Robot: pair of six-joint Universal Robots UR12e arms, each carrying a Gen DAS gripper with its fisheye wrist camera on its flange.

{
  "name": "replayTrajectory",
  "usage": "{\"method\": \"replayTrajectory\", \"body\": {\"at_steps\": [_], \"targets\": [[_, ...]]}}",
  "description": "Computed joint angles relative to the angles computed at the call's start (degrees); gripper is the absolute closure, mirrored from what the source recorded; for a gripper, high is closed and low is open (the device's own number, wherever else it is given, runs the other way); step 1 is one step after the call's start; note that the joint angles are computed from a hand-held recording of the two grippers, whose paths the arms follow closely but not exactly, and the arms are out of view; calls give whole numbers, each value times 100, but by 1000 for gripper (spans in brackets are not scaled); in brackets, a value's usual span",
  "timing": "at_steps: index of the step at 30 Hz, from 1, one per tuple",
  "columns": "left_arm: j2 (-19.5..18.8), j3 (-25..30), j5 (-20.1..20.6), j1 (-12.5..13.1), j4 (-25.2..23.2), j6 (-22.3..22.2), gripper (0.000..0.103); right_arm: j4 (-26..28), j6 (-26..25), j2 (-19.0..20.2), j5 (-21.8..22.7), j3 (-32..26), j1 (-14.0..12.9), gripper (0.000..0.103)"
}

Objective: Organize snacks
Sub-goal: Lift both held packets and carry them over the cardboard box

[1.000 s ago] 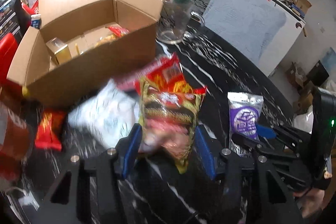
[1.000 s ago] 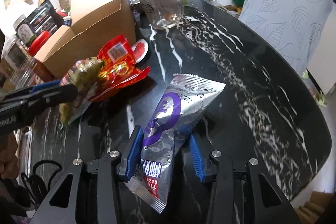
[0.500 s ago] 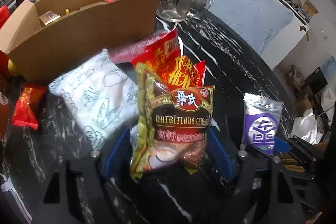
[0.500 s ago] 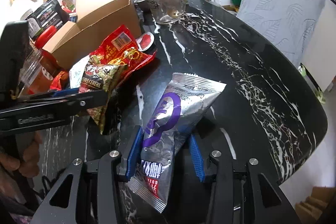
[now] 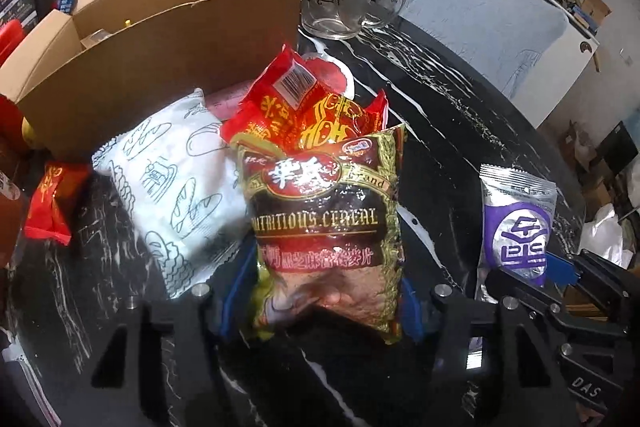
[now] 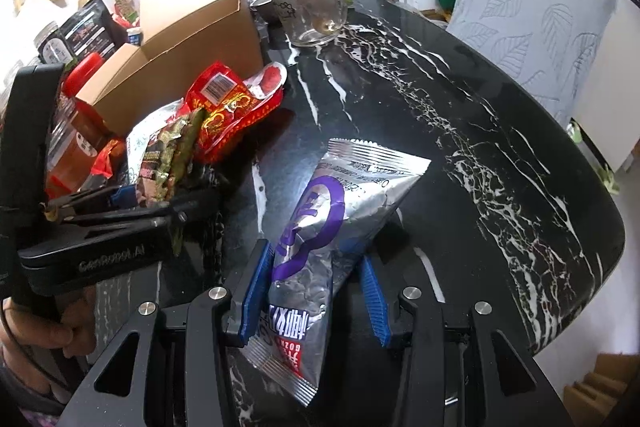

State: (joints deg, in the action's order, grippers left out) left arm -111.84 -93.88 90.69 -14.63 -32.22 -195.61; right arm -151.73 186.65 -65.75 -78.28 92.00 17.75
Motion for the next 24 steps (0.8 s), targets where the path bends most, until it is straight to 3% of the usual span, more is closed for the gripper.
{"method": "replayTrajectory", "body": {"at_steps": [6, 11, 24], "targets": [[145, -167, 13, 10, 187, 37, 56, -152, 65, -30, 53, 81, -18, 68], [322, -373, -184, 47, 176, -41, 56, -306, 127, -74, 292, 183, -46, 70], [735, -935, -58, 45, 562, -427, 67, -582, 35, -222, 562, 372, 25, 70]]}}
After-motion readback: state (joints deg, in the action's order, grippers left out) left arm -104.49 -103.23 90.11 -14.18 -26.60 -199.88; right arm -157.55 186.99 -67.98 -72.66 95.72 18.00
